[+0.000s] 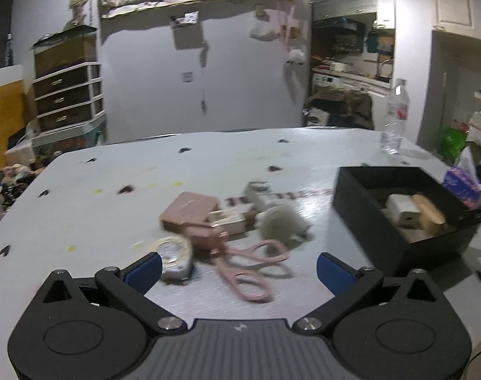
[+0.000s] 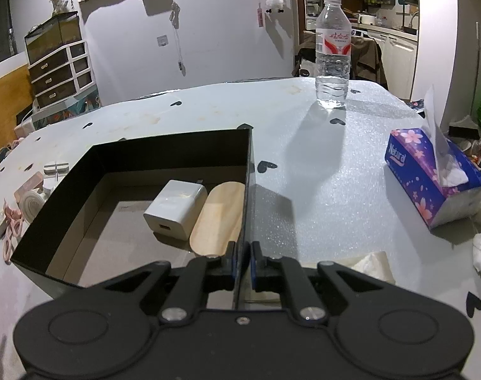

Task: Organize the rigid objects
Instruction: 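Reach the left tool to the round tape measure and grasp it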

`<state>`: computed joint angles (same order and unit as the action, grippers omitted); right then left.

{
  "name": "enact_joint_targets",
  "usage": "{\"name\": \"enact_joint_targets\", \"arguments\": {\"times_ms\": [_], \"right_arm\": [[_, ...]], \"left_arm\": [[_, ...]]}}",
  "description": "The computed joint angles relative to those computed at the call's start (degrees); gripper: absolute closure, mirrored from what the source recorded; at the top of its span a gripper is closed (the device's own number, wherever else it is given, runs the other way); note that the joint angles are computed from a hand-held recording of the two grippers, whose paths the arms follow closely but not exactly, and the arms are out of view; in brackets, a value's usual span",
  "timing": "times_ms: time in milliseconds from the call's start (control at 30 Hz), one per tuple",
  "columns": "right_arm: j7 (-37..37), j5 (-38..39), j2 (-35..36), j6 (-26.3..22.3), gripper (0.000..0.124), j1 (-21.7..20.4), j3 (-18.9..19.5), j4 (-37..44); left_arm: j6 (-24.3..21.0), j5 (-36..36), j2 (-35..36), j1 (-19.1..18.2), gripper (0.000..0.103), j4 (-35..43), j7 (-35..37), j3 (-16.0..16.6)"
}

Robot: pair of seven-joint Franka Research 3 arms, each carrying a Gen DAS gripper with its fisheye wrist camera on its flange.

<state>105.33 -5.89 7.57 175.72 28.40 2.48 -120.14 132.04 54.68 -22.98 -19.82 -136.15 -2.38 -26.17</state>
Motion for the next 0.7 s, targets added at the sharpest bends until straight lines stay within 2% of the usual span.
{"name": "enact_joint_targets", "arguments": {"times_ms": [100, 267, 467, 500, 633, 700], "right_arm": [[1.7, -1.2, -0.1, -0.1, 0.115, 0.6, -0.7, 0.1], [8.4, -8.2, -1.7, 2.4, 0.116, 2.4, -3.5, -0.9], [8.1, -8.7, -2.5, 1.9, 0.117, 0.3, -1.5, -0.9], [5.3, -5.9, -2.4, 1.7, 0.118, -0.8, 0.0, -0.9], [9.5, -10.3, -2.5, 1.8, 0.120, 0.3, -1.6, -1.1], [13.5, -15.3, -2.4, 1.3, 0.120, 1.5, -3.1, -0.6]], "left_arm": [[-1.0, -0.5, -0.8, 0.2, 0.011, -1.6, 0.3, 0.6], [-0.5, -1.3, -1.3, 1.3, 0.026, -4.0, 0.8, 2.0], [2.6, -0.7, -0.1, 3.5, 0.038, -5.6, 1.7, 4.0], [3.2, -0.4, 0.2, 3.9, 0.039, -5.7, 1.7, 4.2], [5.4, 1.6, 2.2, 5.6, 0.041, -5.3, 1.9, 4.7], [6.6, 2.2, 2.9, 6.0, 0.041, -5.1, 2.1, 5.2]]}}
